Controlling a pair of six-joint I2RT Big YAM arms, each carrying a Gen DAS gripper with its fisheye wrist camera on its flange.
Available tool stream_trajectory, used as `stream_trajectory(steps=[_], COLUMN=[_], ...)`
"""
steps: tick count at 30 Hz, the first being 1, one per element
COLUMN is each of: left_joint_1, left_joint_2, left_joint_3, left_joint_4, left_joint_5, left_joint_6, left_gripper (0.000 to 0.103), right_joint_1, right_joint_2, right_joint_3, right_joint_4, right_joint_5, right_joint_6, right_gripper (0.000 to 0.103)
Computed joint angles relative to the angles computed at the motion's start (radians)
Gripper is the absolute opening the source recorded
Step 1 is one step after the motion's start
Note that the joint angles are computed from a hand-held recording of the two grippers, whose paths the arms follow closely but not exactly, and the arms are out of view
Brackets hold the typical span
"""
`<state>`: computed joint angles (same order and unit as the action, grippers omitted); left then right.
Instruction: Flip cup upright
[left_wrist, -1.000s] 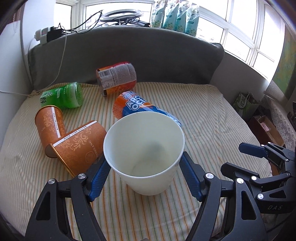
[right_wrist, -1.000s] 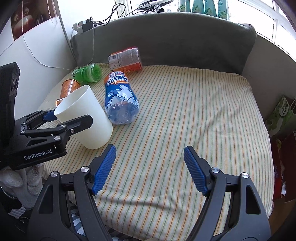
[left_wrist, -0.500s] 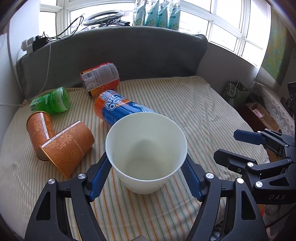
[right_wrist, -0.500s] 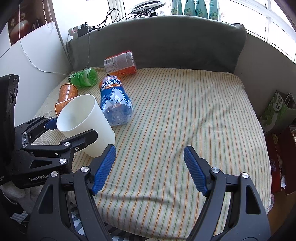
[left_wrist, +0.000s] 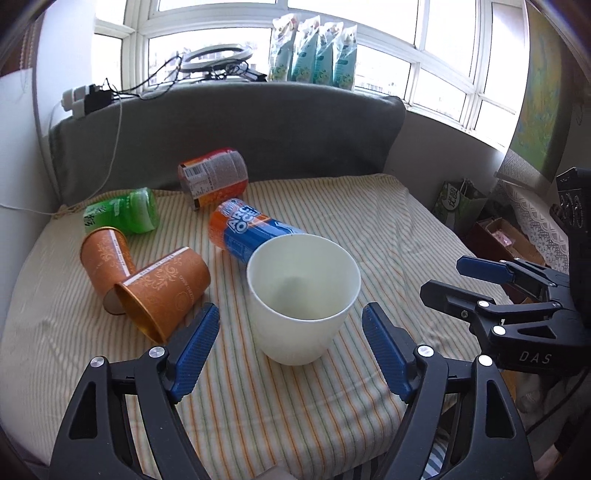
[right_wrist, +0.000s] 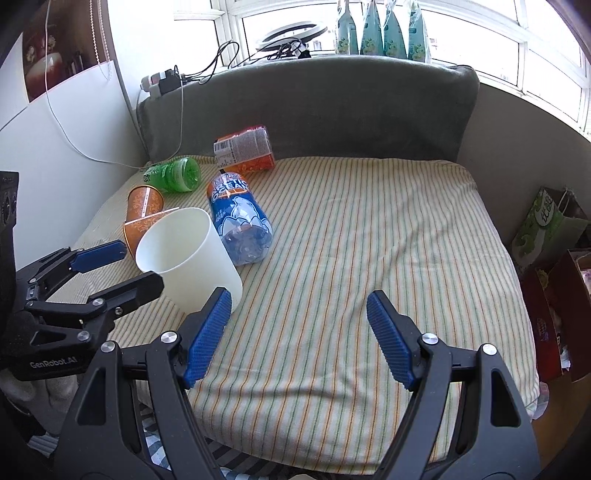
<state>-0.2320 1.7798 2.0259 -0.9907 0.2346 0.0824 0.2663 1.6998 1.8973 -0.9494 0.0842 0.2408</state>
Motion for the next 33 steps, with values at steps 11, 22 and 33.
stream_trajectory(steps=[11,22,33], left_joint_1=[0.058,0.070,0.078], left_joint_2=[-0.147,-0.194,-0.205], left_joint_3=[-0.191,-0.258,-0.264], left_joint_4=[0.298,0.441,0.433], left_joint_5=[-0.104,-0.170,-0.160], left_joint_6=[-0.086,-0.115,-0.120], left_gripper=[0.080,0.085,0.086], right_joint_1=[0.057,0.071,0.073], right_joint_2=[-0.141,-0.172,-0.168], right_joint_3=[-0.207,-0.243,-0.237], right_joint_4=[0.343,0.450,0.465], right_joint_5=[0.222,0.280,0.298], right_joint_6=[-0.040,-0.053,-0.054], right_gripper=[0.097,0.103,0.103])
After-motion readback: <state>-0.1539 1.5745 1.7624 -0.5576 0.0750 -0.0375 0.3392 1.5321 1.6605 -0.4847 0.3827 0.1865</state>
